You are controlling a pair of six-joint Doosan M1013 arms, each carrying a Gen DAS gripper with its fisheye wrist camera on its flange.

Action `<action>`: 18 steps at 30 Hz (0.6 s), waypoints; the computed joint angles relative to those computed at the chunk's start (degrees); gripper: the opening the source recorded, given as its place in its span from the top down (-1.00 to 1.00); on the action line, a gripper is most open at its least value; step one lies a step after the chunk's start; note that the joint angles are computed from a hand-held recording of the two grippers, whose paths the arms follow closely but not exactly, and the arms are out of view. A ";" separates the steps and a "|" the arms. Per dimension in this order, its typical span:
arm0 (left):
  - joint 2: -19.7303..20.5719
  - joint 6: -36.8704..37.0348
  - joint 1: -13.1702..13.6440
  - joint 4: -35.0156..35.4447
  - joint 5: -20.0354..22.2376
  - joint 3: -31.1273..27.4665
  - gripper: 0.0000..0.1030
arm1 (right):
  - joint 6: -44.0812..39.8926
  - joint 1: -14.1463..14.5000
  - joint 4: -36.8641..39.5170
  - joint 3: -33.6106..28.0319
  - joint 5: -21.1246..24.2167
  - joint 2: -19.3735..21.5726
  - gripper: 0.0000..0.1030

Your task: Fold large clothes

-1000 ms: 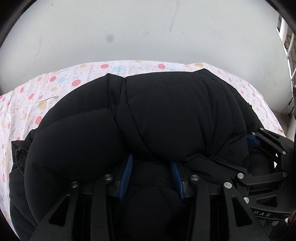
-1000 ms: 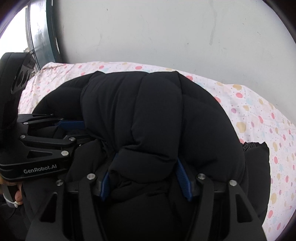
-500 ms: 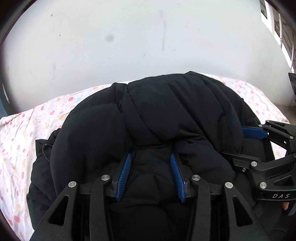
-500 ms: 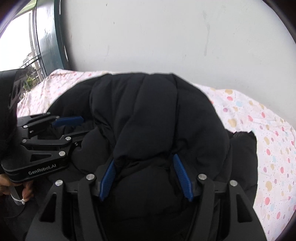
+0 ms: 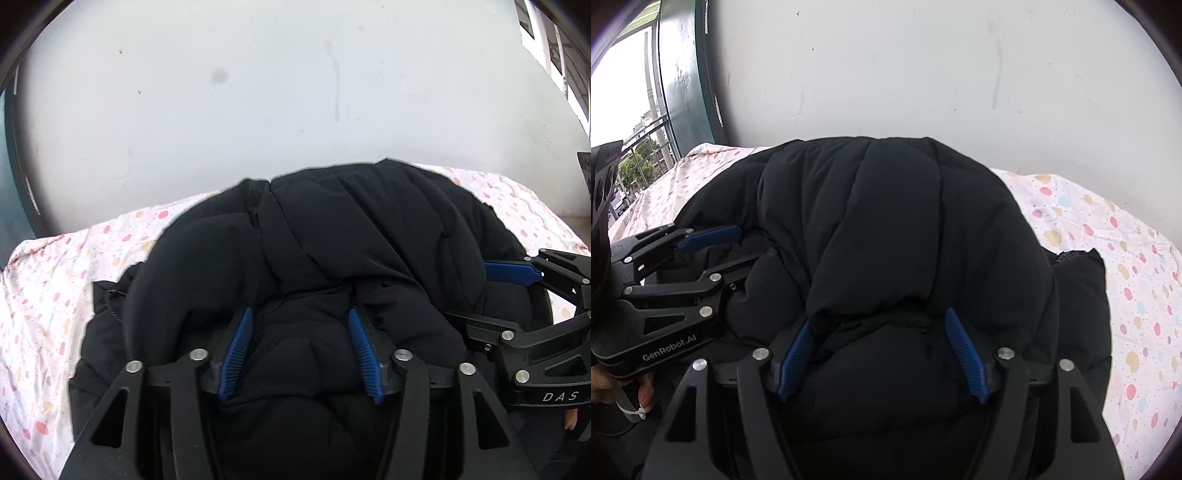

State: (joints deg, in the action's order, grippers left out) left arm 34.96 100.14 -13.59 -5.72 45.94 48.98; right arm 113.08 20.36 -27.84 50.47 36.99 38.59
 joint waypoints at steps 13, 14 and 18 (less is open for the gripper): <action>-11.34 4.99 1.63 1.56 -6.71 11.81 -0.71 | 13.76 1.12 -8.56 21.68 -8.90 -15.33 -0.57; -12.60 5.24 2.10 1.58 -7.06 13.11 -0.73 | 15.57 1.14 -9.45 23.64 -9.36 -16.65 -0.58; -15.77 6.29 3.61 2.72 -7.29 16.41 -0.76 | 22.38 0.66 -11.71 33.43 -9.90 -23.60 -0.61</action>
State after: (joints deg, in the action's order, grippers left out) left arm 19.19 106.43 -9.98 -2.99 38.65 65.39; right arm 135.47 21.02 -39.55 83.90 27.09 14.99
